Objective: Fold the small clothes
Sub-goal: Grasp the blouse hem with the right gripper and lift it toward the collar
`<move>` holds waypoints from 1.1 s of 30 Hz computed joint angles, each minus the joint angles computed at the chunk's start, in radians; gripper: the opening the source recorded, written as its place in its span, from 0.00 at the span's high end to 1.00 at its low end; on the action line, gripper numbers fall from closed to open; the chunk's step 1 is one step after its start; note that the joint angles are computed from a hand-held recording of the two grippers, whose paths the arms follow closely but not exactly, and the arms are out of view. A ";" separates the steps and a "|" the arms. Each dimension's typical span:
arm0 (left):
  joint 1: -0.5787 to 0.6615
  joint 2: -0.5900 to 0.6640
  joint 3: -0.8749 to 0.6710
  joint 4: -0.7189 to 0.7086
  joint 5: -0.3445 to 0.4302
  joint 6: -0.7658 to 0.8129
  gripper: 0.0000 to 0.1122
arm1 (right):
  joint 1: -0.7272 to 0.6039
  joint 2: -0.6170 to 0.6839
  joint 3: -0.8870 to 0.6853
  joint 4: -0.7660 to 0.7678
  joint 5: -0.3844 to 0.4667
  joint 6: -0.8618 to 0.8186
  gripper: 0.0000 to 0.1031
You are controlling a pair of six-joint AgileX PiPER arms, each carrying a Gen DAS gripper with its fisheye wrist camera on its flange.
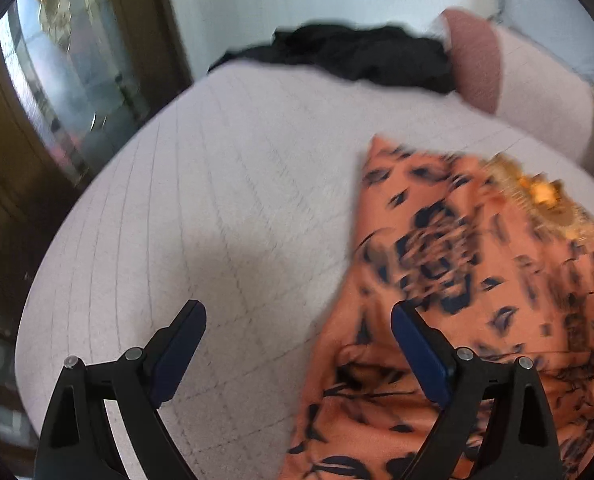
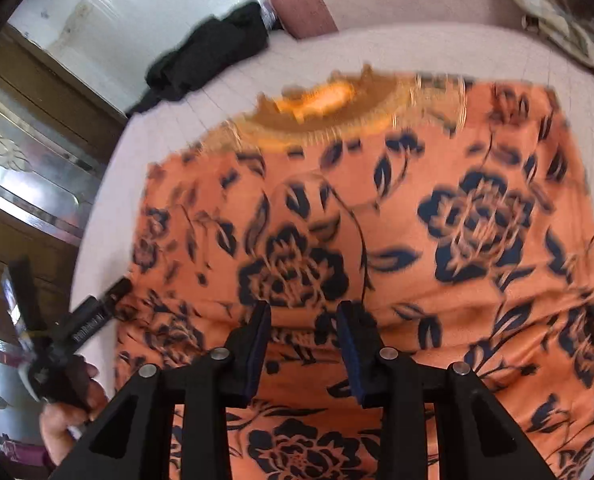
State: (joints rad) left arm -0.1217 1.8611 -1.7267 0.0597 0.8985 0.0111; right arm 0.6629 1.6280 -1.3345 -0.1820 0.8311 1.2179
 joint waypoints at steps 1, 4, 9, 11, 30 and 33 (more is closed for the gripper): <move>-0.002 -0.012 0.012 -0.017 -0.018 0.013 0.16 | 0.004 -0.022 -0.001 -0.067 0.019 0.053 0.63; -0.027 -0.021 0.025 -0.038 -0.046 0.035 0.16 | -0.039 -0.089 0.052 -0.175 0.022 0.167 0.63; -0.090 0.088 -0.082 0.030 0.107 0.005 0.16 | -0.232 -0.216 0.280 -0.069 -0.048 0.150 0.63; -0.084 0.078 -0.067 -0.001 0.095 -0.013 0.16 | -0.283 -0.247 0.381 0.036 -0.084 0.075 0.64; -0.126 0.021 -0.001 0.087 0.017 -0.056 0.16 | -0.214 -0.244 0.282 -0.228 0.012 0.189 0.63; -0.147 0.005 0.053 0.116 -0.023 -0.046 0.16 | -0.133 -0.278 0.331 -0.216 0.007 0.227 0.44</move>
State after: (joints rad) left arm -0.2688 1.8663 -1.6734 0.1755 0.8755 -0.0345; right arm 0.5300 1.3504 -1.0037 -0.3980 0.8377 1.4448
